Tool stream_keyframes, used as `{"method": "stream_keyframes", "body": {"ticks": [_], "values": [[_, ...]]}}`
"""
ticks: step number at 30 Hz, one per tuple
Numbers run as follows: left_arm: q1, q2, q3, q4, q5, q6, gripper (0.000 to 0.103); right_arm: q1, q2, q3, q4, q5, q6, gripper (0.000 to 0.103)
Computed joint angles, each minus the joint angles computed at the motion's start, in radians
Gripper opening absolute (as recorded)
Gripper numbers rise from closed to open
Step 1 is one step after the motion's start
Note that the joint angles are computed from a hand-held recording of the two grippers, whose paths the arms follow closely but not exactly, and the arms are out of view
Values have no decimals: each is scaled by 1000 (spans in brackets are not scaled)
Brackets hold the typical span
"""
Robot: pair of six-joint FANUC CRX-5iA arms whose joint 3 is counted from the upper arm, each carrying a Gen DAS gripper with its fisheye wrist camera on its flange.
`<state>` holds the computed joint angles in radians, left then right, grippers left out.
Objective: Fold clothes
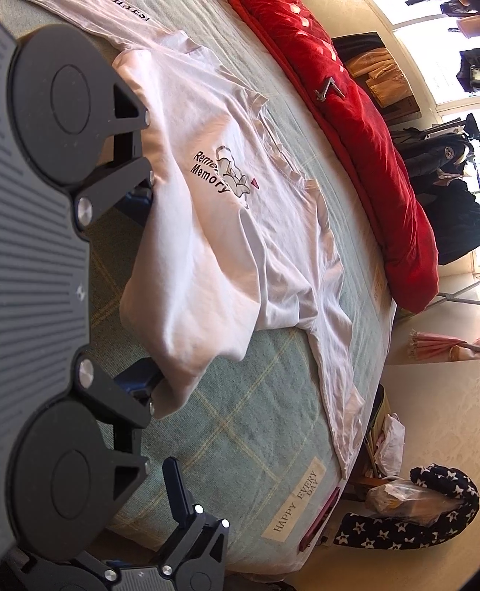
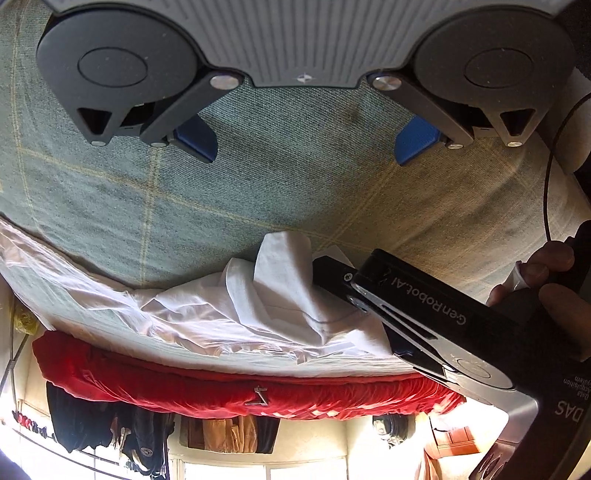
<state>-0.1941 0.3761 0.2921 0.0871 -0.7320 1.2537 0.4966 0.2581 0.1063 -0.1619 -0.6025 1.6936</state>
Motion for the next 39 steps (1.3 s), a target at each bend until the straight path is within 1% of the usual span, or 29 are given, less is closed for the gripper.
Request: {"method": "stream_keyframes", "body": {"ticks": [10,15,17,20,24,27,30,31,32,33,34,35,36,37,39], "values": [[7,6,2,21,15,-30,78,6,2,-1,30,-17,-28,103],[13,42,59,25,6,-57,78,5,2,-4,40,-13,-39,103],[18,71,104,22,-4,-62,78,3,4,-2,41,-15,-38,103],[24,130,199,-1,-37,-45,78,4,4,-6,52,-12,-46,103],[32,239,362,-24,-102,-31,78,-2,2,-8,48,-15,-53,103],[45,352,527,-9,-188,-6,78,-7,-3,-17,54,-8,-67,103],[48,462,701,-36,-273,43,78,-15,-5,-20,55,-6,-80,103],[51,508,775,-39,-315,67,78,-17,-8,-23,55,-4,-84,103],[60,559,858,-22,-369,100,78,-19,-11,-27,56,0,-88,103],[70,594,914,0,-407,132,78,-21,-15,-30,56,4,-90,103],[79,606,927,23,-417,154,78,-23,-18,-34,55,7,-91,103],[84,589,899,34,-404,154,78,-25,-22,-37,54,10,-91,103],[88,547,829,41,-366,137,78,-27,-25,-41,54,14,-92,103],[92,498,744,53,-311,115,78,-29,-29,-44,53,17,-92,103],[98,412,612,59,-236,64,78,-31,-34,-49,51,23,-95,103]]}}
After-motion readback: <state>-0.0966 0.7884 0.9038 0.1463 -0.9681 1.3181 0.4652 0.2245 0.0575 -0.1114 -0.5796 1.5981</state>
